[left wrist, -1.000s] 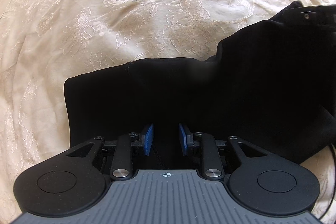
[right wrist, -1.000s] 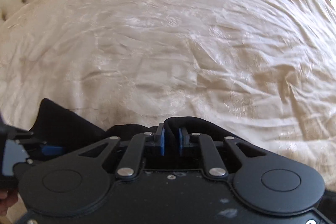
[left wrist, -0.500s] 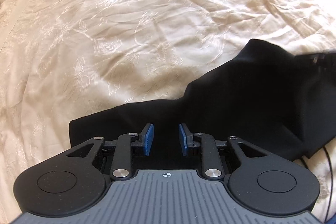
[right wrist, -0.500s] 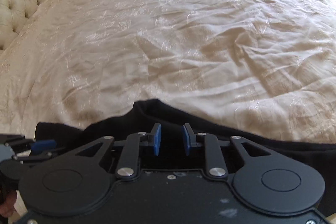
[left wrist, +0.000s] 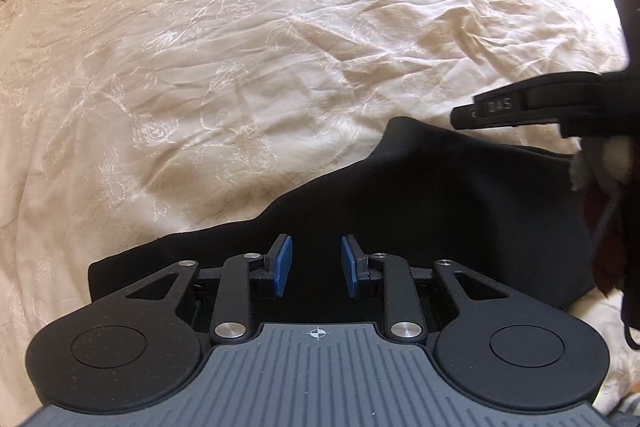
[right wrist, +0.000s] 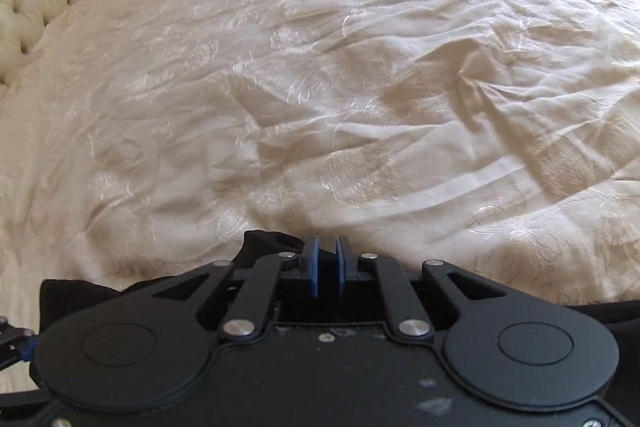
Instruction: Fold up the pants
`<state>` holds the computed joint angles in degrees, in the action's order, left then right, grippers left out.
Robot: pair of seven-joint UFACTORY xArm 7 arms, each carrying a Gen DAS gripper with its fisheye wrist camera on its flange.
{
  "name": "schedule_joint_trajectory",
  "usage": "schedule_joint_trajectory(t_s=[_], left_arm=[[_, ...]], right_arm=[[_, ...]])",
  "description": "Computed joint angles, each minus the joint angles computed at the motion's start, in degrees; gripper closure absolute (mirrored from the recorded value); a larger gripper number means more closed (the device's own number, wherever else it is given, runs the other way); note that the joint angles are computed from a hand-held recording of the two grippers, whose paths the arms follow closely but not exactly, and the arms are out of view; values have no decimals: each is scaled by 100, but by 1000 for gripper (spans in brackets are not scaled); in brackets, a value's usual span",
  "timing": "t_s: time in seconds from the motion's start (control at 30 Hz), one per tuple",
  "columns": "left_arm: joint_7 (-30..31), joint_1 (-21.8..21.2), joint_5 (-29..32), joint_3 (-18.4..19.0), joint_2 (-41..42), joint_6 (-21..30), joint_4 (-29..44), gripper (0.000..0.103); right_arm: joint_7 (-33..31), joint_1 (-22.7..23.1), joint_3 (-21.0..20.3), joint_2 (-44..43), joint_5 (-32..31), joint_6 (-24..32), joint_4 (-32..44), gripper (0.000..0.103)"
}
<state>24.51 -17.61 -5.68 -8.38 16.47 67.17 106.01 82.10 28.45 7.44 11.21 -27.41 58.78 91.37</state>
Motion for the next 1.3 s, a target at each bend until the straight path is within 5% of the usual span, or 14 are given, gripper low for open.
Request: schedule_joint_trajectory(t_s=[0.2,0.4,0.5,0.67,0.87,1.2,1.3], left_arm=[[120,-235,-208,-208,-52,-135,-288,76],[-199,-751,457,-226,31,-646,-718,77],[-1037,-1203,1431,0,554,-480,-258,77],[-2143,-1638,2015,233,1101,171,657,77],[-3027,-1761,2325,188,438,-30,95,77],[-3240,-2063,2371,-373,-157,30,-241,77],[-3135,-2228,2165,-511,-92,127,-46,76]], right_arm=[[1433,29,446,-1700,-317,870,-1354,78],[1888,-205,905,-3449,301,2125,-2646,70],[1825,-331,985,-4369,665,2831,-3229,68],[1551,-582,940,-5879,974,3831,-4016,62],[873,-907,720,-7371,747,4732,-4620,56],[-494,-988,24,-8608,1038,4799,-5562,69],[-573,-1182,215,-9083,913,4588,-5532,56]])
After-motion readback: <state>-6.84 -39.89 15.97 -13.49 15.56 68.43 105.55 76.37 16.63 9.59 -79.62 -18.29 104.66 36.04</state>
